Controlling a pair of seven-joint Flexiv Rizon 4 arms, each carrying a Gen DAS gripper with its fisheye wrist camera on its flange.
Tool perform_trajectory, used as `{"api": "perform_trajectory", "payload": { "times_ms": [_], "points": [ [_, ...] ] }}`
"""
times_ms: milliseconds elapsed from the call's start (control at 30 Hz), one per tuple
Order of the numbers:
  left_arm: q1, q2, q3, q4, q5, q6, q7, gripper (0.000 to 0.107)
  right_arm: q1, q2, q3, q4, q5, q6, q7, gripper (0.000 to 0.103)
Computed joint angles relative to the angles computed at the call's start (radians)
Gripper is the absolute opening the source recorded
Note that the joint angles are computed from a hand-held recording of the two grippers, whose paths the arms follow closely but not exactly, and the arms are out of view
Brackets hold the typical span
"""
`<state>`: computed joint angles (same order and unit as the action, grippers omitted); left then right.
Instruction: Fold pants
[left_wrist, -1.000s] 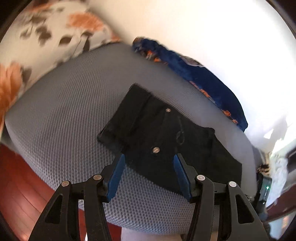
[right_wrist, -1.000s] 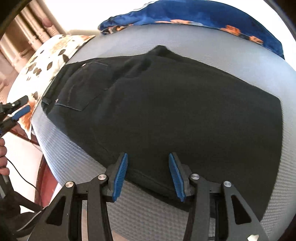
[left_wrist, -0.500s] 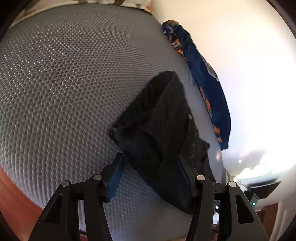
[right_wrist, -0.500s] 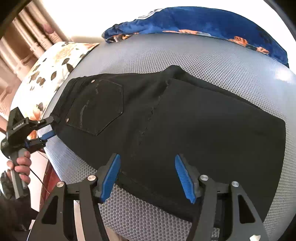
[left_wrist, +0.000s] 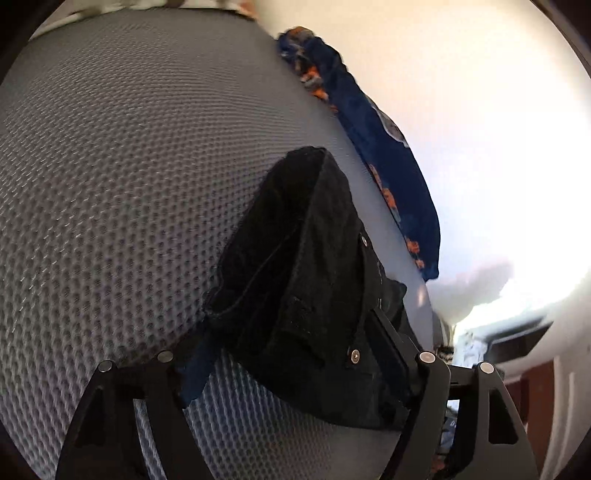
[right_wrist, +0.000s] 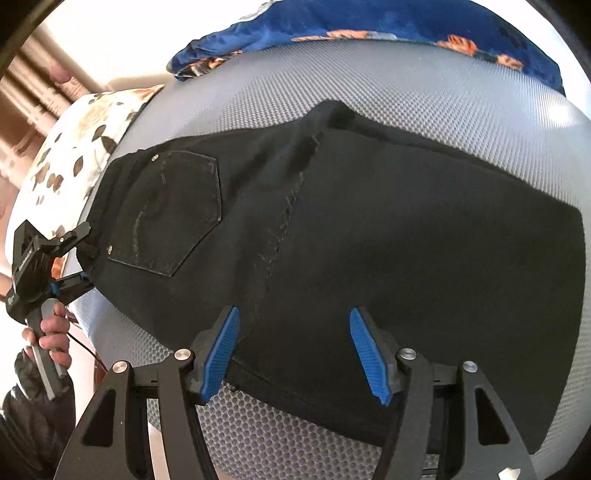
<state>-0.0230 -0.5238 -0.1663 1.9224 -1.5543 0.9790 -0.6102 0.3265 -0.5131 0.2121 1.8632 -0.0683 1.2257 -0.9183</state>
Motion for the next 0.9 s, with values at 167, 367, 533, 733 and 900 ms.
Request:
{"api": "perform_trajectory", "payload": {
  "times_ms": [167, 367, 533, 733, 900],
  "points": [
    [-0.011, -0.028, -0.003, -0.032, 0.084, 0.03, -0.043, 0.045, 0.021, 0.002, -0.02, 0.009, -0.008, 0.011, 0.053, 0.06],
    [-0.007, -0.028, -0.029, -0.046, 0.084, 0.062, -0.038, 0.027, 0.027, 0.024, -0.036, 0.043, -0.02, 0.041, 0.113, 0.06],
    [-0.058, 0.068, -0.037, -0.027, 0.017, 0.115, 0.054, 0.025, 0.01, 0.066, -0.043, 0.087, -0.023, 0.089, 0.141, 0.06],
    [-0.157, 0.126, -0.04, -0.079, 0.094, 0.18, 0.032, 0.025, -0.036, 0.142, -0.053, 0.17, -0.013, 0.189, 0.158, 0.06],
    [-0.241, 0.119, -0.075, -0.132, 0.258, 0.26, 0.004, 0.025, -0.105, 0.201, -0.037, 0.242, 0.029, 0.268, 0.152, 0.06]
  ]
}}
